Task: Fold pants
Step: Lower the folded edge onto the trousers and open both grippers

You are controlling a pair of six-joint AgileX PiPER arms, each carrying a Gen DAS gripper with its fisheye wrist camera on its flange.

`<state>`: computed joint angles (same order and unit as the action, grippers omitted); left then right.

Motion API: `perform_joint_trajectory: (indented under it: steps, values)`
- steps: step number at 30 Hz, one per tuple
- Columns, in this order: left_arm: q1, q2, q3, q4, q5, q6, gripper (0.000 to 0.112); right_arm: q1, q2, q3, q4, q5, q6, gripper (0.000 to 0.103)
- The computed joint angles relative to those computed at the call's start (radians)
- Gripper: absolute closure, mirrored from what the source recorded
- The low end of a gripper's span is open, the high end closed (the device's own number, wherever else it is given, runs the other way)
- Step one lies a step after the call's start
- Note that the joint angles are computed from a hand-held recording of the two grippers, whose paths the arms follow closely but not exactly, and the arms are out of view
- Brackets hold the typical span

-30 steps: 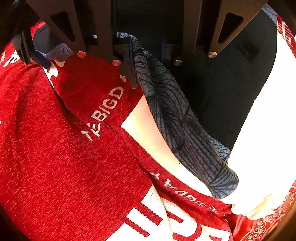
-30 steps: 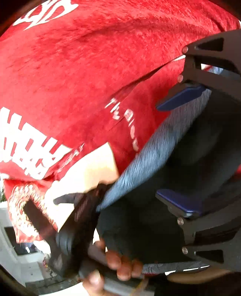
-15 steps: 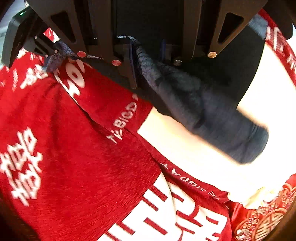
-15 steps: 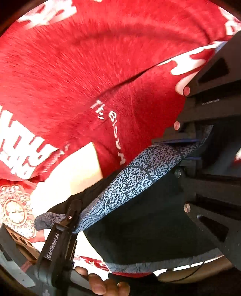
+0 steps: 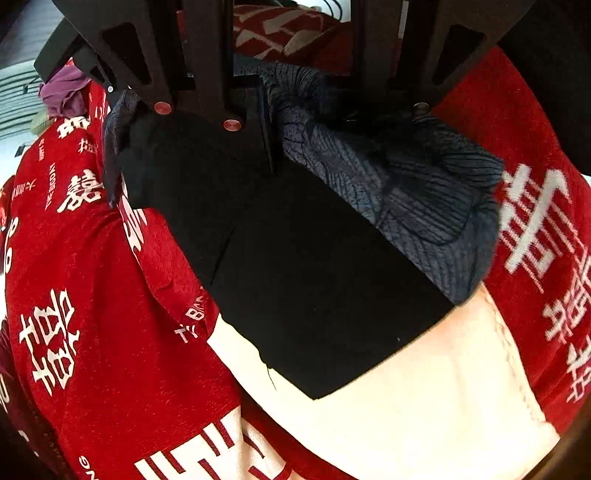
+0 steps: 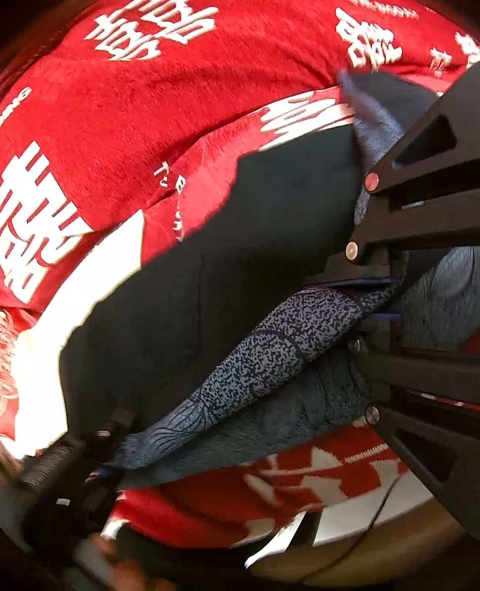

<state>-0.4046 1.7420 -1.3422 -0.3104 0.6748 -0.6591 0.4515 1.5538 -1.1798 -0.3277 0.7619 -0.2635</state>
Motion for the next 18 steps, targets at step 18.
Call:
perform_joint_trajectory:
  steps: [18]
  values:
    - [-0.010,-0.115,0.039,0.119,0.144,-0.149,0.089,0.113,-0.070,0.037,-0.154,0.086,0.299,0.084]
